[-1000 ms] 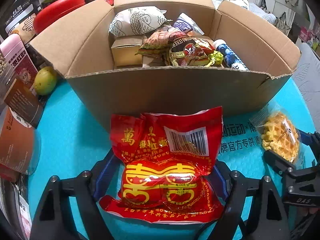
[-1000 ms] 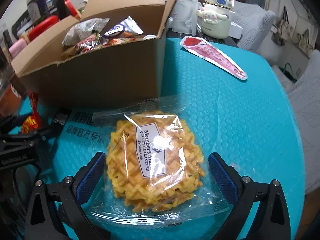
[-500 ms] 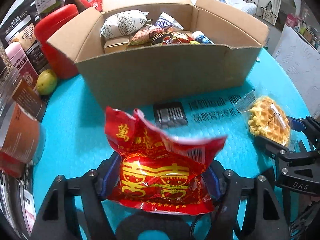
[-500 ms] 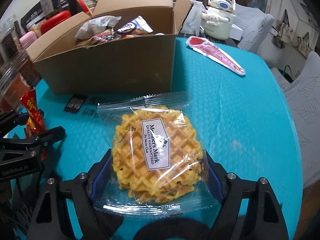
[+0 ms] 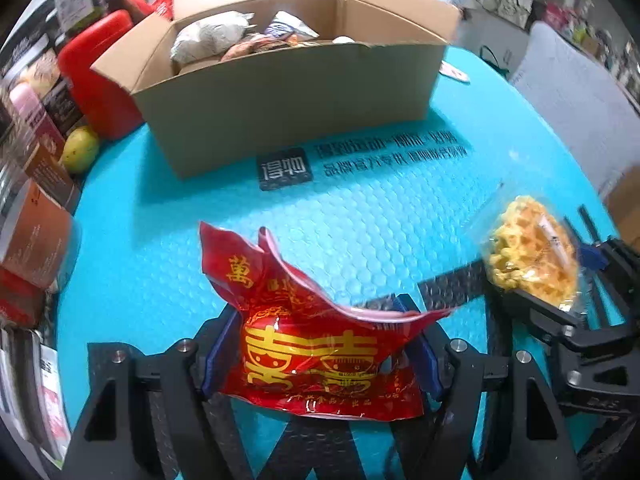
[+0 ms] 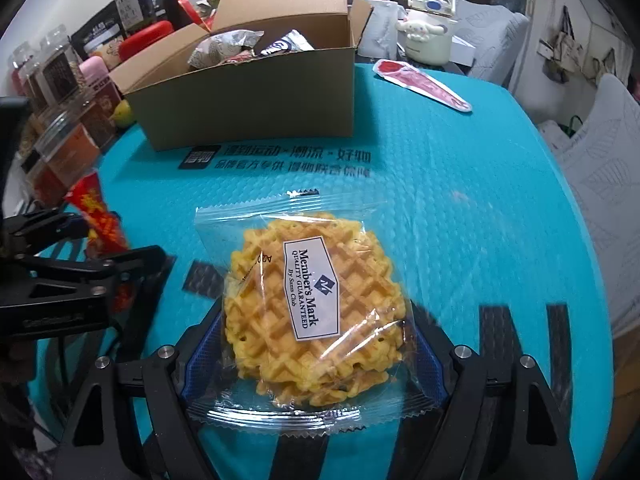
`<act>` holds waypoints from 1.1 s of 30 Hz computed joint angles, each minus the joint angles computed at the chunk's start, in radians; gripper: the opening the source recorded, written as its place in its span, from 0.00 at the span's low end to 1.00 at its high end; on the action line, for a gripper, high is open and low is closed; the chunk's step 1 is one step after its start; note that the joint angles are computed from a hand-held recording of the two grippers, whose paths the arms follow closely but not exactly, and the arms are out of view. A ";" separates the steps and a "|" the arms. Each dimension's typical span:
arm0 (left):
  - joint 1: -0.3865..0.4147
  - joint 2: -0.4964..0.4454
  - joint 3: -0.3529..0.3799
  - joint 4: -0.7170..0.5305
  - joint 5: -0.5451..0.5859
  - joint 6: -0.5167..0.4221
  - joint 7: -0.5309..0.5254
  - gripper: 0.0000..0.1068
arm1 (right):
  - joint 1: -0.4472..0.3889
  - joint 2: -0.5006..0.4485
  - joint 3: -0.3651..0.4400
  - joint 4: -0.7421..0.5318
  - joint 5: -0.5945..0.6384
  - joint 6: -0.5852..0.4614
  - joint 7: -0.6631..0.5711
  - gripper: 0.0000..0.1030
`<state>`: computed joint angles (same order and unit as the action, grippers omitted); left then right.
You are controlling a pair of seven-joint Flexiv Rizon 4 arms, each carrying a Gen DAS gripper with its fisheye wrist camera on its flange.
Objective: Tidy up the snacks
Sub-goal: 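Lift the red snack bag and waffle and carry them over the cardboard box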
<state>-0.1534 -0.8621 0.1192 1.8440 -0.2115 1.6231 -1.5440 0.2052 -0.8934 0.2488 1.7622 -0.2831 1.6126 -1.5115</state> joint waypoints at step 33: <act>0.192 0.022 -0.210 0.153 0.030 0.213 0.063 0.68 | 0.012 0.014 -0.027 0.101 -0.030 0.138 0.058 0.76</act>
<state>0.0385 -0.8400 -0.0908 1.9970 -0.1820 1.8365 -1.4806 0.2172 -0.8793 0.2219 1.8634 -0.3127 1.7505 -1.4536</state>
